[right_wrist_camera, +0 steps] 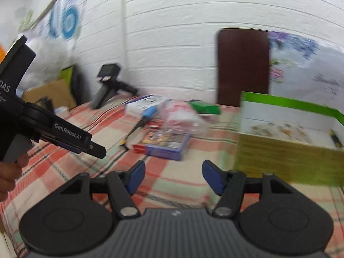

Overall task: Organize objects
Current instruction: 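Move the right gripper to the blue card deck box on the table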

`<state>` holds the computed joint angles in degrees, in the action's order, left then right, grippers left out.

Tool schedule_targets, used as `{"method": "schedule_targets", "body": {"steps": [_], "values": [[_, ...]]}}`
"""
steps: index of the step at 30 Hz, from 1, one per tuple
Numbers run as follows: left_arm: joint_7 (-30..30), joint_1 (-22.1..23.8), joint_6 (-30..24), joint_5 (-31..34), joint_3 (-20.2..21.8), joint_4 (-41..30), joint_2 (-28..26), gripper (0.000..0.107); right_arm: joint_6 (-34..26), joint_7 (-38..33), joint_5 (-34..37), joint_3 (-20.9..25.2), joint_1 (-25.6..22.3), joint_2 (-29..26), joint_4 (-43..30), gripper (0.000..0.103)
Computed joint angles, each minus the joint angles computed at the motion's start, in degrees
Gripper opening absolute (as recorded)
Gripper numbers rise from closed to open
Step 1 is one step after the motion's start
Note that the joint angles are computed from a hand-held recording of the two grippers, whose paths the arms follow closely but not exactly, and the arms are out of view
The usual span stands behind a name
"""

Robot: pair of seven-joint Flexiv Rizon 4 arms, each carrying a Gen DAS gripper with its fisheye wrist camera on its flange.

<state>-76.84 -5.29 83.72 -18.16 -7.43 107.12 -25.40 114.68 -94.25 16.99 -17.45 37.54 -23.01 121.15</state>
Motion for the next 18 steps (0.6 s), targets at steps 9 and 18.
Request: {"method": "schedule_targets", "body": {"steps": [9, 18], "values": [[10.74, 13.59, 4.32, -12.01, -16.35, 2.97, 0.04, 0.059, -14.30, 6.10, -9.13, -2.23, -2.44, -7.23, -11.06, 0.087], [18.04, 11.34, 0.03, -13.69, -19.06, -6.52, -6.56, 0.059, -12.84, 9.48, -17.56, 4.01, -9.36, -8.55, -11.80, 0.086]]}}
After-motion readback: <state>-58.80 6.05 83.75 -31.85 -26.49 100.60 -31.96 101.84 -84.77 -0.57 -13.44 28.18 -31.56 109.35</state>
